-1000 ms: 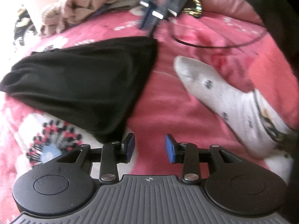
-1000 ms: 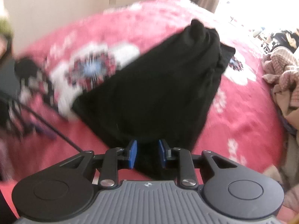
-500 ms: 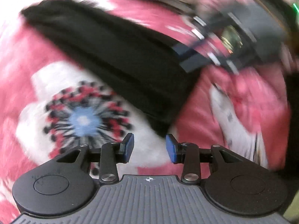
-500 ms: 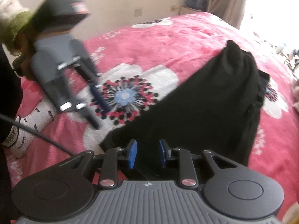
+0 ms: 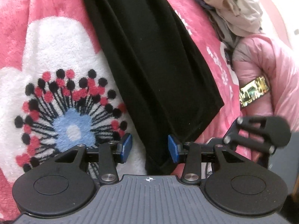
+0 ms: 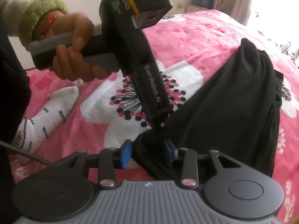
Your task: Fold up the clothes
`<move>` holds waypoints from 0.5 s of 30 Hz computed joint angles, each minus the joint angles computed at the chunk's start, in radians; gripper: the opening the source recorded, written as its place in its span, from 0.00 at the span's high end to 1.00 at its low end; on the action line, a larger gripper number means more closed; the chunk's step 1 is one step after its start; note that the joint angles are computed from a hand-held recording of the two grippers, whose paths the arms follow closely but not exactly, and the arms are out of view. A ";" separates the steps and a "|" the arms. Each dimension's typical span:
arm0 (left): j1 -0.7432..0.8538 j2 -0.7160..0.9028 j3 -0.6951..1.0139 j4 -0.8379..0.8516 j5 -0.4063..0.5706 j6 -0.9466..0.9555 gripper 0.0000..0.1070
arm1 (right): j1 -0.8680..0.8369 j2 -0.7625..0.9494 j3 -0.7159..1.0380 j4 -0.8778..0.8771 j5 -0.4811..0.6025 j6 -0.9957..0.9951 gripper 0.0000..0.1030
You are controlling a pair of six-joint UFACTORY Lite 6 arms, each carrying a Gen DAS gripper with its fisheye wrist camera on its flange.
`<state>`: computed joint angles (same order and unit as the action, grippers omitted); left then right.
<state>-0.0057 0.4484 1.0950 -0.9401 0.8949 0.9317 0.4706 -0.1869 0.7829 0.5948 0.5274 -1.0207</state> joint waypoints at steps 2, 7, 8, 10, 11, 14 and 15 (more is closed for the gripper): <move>-0.012 0.010 0.017 0.015 0.008 -0.039 0.62 | 0.018 -0.009 -0.019 -0.020 -0.030 0.038 0.51; -0.009 0.048 0.053 0.035 0.059 -0.107 0.64 | 0.080 -0.043 -0.081 -0.102 -0.115 0.131 0.42; -0.007 0.053 0.056 0.040 0.068 -0.121 0.64 | 0.097 -0.052 -0.097 -0.136 -0.140 0.163 0.40; -0.004 0.056 0.059 0.042 0.079 -0.144 0.67 | 0.131 -0.068 -0.127 -0.212 -0.188 0.240 0.38; 0.002 0.061 0.061 0.039 0.091 -0.154 0.70 | 0.146 -0.078 -0.142 -0.253 -0.211 0.280 0.36; 0.030 0.082 0.067 0.013 0.138 -0.180 0.71 | 0.183 -0.108 -0.188 -0.399 -0.271 0.420 0.34; 0.045 0.094 0.069 0.000 0.161 -0.186 0.71 | 0.188 -0.118 -0.202 -0.434 -0.286 0.452 0.34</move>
<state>0.0394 0.5421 1.1639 -0.9402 1.0558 0.7456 0.6589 -0.3048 0.5806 0.1610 0.2413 -0.5689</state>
